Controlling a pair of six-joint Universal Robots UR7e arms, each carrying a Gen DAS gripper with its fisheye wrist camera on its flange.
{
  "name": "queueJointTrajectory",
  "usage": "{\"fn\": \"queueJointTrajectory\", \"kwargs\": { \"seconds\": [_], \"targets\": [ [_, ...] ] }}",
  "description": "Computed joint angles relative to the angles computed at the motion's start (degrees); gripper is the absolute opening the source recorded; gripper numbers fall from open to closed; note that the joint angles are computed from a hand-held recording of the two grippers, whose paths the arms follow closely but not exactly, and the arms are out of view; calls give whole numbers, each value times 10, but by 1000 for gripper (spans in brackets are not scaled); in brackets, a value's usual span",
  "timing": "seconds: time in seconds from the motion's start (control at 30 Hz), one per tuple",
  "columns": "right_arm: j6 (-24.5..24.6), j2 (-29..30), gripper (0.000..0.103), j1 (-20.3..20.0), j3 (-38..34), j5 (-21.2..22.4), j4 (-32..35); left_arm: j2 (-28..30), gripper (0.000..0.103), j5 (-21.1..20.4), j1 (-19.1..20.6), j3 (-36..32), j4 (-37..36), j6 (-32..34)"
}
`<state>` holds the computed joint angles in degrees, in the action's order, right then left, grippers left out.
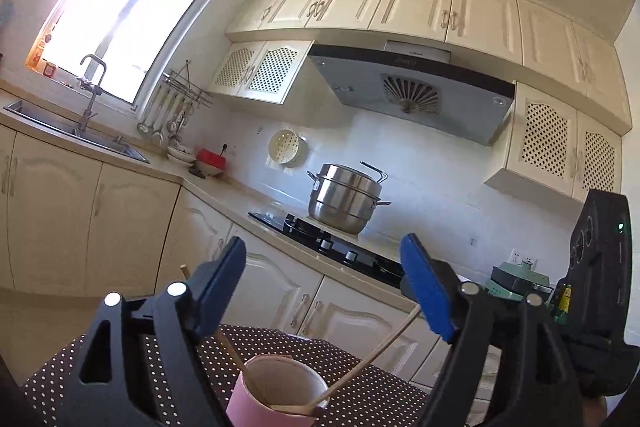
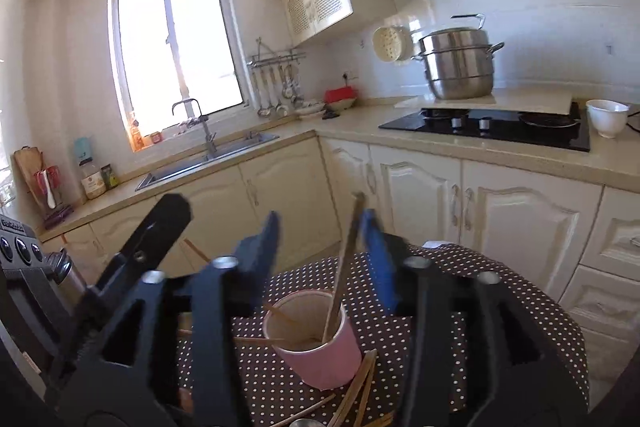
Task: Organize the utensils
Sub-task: 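Open both tools over the cup and withdraw them, then grasp a chopstick with the left tool while the right tool reaches toward the chopsticks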
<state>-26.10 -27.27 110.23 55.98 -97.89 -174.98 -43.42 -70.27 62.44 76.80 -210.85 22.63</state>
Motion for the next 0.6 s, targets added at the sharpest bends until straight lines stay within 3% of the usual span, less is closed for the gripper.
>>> {"fn": "queueJointTrajectory", "kwargs": {
  "seconds": [0.13,0.33,0.47,0.6],
  "targets": [
    [6,-20,55,2,36,-12,-33,-31,88,-25,-4,40,-2,17],
    [-8,-40,64,8,83,-55,-84,-75,92,-38,-10,99,-13,16],
    [-9,-58,65,9,118,-70,-94,-109,92,-34,-12,141,2,-10],
    [-12,-79,65,6,160,-86,-91,-146,92,0,-11,184,55,-25]
  ]
}}
